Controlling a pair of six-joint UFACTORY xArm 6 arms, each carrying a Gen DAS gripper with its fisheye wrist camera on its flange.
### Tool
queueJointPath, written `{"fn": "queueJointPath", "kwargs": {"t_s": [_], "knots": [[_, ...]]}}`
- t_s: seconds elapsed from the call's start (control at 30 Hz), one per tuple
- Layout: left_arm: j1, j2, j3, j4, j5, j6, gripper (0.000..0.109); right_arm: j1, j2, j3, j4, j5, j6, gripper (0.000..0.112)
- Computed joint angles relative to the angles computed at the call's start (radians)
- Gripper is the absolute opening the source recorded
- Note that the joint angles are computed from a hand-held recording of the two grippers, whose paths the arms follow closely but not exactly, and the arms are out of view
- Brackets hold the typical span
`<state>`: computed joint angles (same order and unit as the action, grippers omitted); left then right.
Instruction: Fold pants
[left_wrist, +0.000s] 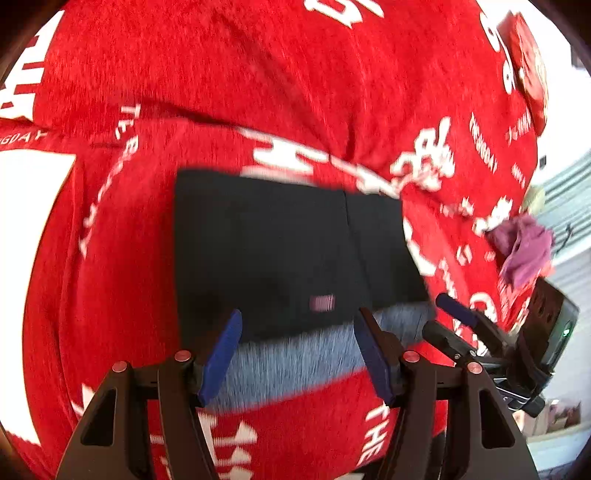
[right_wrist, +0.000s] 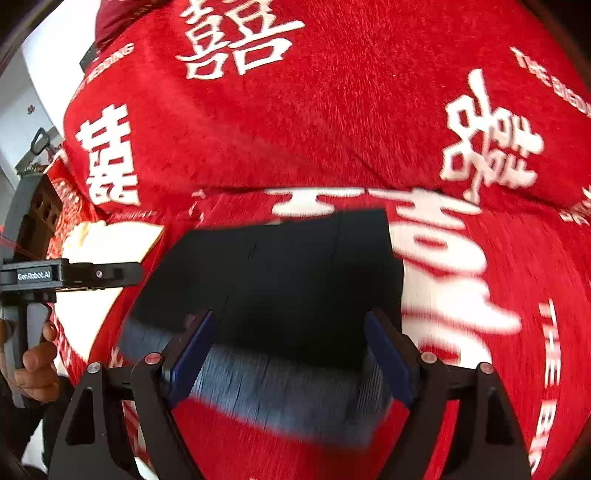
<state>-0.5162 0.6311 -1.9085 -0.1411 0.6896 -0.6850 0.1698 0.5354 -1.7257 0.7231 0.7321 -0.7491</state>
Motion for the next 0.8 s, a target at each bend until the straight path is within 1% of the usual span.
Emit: {"fn": "queueJointPath", "kwargs": {"t_s": [0.07, 0.1, 0.17, 0.2, 0.23, 0.3, 0.33, 0.37, 0.4, 0.43, 0.5, 0.53, 0.57, 0.6, 0.67, 0.73, 0.8], "knots": [[-0.007, 0.03, -0.021, 0.039, 0.035, -0.023, 0.064, 0.004, -0.059, 0.108, 0.019, -0.032, -0.043, 0.086], [-0.007, 0.051, -0.042, 0.049, 0.052, -0.029, 0.064, 0.008, -0.066, 0.139, 0.012, -0.038, -0.044, 0.092], [-0.014, 0.068, -0.069, 0.102, 0.081, -0.048, 0.064, 0.01, -0.036, 0.137, -0.016, -0.034, -0.014, 0.094], [-0.021, 0.067, -0.088, 0.133, 0.114, -0.062, 0.064, 0.014, -0.026, 0.134, -0.023, -0.043, -0.006, 0.095], [-0.034, 0.054, -0.097, 0.186, 0.147, -0.092, 0.064, 0.02, -0.029, 0.147, -0.038, -0.068, -0.003, 0.095], [-0.06, -0.001, -0.038, 0.297, 0.13, -0.155, 0.064, 0.026, -0.059, 0.17, -0.072, -0.083, 0.03, 0.095], [-0.074, -0.025, -0.015, 0.36, 0.13, -0.196, 0.064, 0.025, -0.098, 0.203, -0.049, -0.088, 0.019, 0.095], [-0.09, -0.038, -0.011, 0.428, 0.153, -0.246, 0.068, 0.028, -0.134, 0.242, -0.029, -0.113, 0.002, 0.095], [-0.102, -0.039, -0.02, 0.477, 0.184, -0.286, 0.076, 0.035, -0.171, 0.285, -0.027, -0.154, -0.006, 0.095], [-0.115, -0.034, -0.039, 0.524, 0.228, -0.323, 0.093, 0.047, -0.216, 0.339, -0.06, -0.212, 0.011, 0.096], [-0.141, -0.019, -0.078, 0.623, 0.314, -0.402, 0.095, 0.064, -0.259, 0.392, -0.139, -0.276, 0.077, 0.098], [-0.15, -0.007, -0.105, 0.639, 0.359, -0.421, 0.095, 0.07, -0.271, 0.406, -0.205, -0.294, 0.137, 0.099], [-0.15, -0.014, -0.098, 0.629, 0.363, -0.418, 0.095, 0.074, -0.279, 0.416, -0.295, -0.307, 0.22, 0.099], [-0.146, -0.022, -0.084, 0.605, 0.342, -0.4, 0.095, 0.077, -0.284, 0.423, -0.344, -0.319, 0.266, 0.099], [-0.141, -0.036, -0.065, 0.563, 0.31, -0.364, 0.095, 0.077, -0.287, 0.417, -0.368, -0.304, 0.297, 0.099], [-0.15, -0.042, -0.064, 0.596, 0.329, -0.393, 0.095, 0.078, -0.275, 0.396, -0.437, -0.284, 0.37, 0.099], [-0.157, -0.061, -0.039, 0.62, 0.319, -0.425, 0.095, 0.082, -0.256, 0.369, -0.523, -0.27, 0.452, 0.099]]}}
